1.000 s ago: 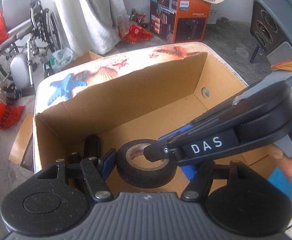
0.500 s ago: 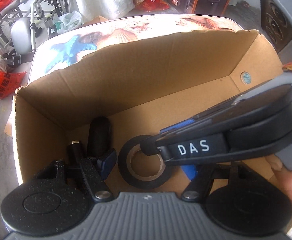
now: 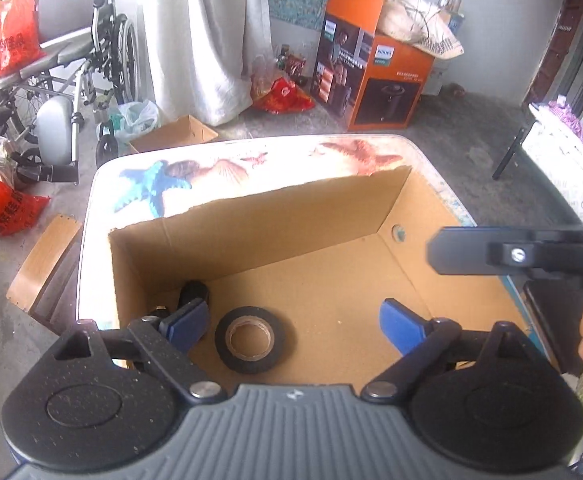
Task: Organize rigid objects
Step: 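Raise the right tool out of the box and back toward the table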
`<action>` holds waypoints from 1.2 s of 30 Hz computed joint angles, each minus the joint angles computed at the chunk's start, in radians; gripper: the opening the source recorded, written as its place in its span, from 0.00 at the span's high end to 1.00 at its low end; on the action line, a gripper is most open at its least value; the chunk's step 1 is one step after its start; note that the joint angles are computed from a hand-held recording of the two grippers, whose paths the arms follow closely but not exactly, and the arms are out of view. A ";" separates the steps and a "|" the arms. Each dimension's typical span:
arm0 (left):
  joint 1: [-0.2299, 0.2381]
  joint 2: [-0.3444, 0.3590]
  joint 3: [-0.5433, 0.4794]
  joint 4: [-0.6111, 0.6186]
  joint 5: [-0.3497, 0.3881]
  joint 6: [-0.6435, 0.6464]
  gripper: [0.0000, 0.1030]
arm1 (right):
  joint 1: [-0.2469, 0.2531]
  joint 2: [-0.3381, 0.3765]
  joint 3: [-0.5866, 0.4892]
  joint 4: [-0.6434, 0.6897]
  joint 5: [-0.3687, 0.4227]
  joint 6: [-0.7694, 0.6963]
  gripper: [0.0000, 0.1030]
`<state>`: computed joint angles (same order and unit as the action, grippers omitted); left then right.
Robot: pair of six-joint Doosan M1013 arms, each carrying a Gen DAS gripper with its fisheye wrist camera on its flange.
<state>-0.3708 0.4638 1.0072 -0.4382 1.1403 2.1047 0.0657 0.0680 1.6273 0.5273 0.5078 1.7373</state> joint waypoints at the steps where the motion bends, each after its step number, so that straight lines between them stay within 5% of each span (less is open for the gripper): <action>1: 0.006 -0.024 0.028 -0.031 -0.022 0.004 0.03 | 0.011 -0.043 0.038 -0.053 -0.050 0.036 0.23; 6: 0.028 -0.131 0.168 -0.154 -0.119 0.038 0.00 | 0.073 -0.200 0.181 -0.488 -0.193 0.418 0.09; 8: 0.028 -0.185 0.243 -0.162 -0.195 0.025 0.00 | 0.096 -0.241 0.219 -0.677 -0.205 0.587 0.01; 12: 0.019 -0.282 0.384 -0.171 -0.343 0.024 0.00 | 0.157 -0.287 0.261 -1.003 -0.155 0.845 0.01; 17: 0.012 -0.330 0.458 -0.131 -0.329 -0.061 0.00 | 0.217 -0.293 0.264 -1.134 -0.065 0.904 0.01; 30: -0.006 -0.354 0.538 -0.052 -0.336 -0.199 0.00 | 0.400 -0.254 0.250 -1.569 0.321 1.003 0.01; 36: -0.020 -0.363 0.553 -0.023 -0.355 -0.206 0.00 | 0.400 -0.280 0.265 -1.529 0.308 1.050 0.01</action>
